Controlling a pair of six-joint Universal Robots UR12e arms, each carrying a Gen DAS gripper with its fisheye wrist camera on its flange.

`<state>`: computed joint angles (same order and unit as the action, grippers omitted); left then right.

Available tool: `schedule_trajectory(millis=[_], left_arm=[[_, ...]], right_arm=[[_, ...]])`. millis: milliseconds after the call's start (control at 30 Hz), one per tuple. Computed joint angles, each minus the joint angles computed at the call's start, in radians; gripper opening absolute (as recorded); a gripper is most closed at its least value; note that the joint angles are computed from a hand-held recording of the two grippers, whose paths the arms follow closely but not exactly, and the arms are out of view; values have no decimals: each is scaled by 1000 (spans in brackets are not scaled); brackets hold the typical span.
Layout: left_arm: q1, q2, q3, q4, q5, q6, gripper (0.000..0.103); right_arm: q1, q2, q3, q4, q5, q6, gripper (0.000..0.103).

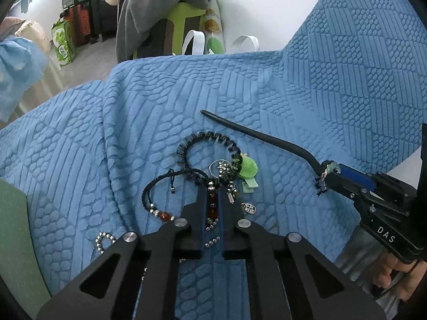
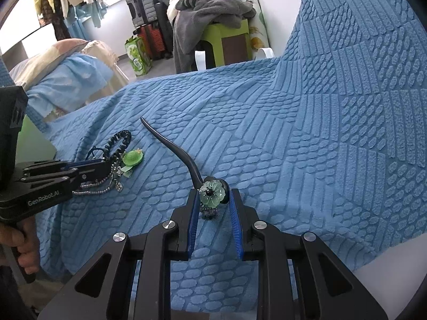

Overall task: Organize jewelry
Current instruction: 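Grasp the red bead bracelet with the left tool while the right tool grasps the black hairpin, then carry the bead bracelet and hairpin into the box and release both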

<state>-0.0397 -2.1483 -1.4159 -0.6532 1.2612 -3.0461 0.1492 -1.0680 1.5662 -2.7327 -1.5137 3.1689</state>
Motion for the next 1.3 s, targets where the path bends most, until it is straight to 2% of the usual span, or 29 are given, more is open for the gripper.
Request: schedule_trajectory(millis=[567,867,1167,1300], left_arm=[[54,78,-42,55,-131,-95,7],[75,130,-53,55,-126,-97,7],[121,196,-70,72,-124,-131,7],[140,224,-73,52,-107,-145,7]], right_arm=[[15,-25,-12,-19,-42,74,19],[37,-51,-37,-25,-56,101,19],[68,-60,-104,-29,-14,91,19],[87,-63,-133,-35,5,78,19]])
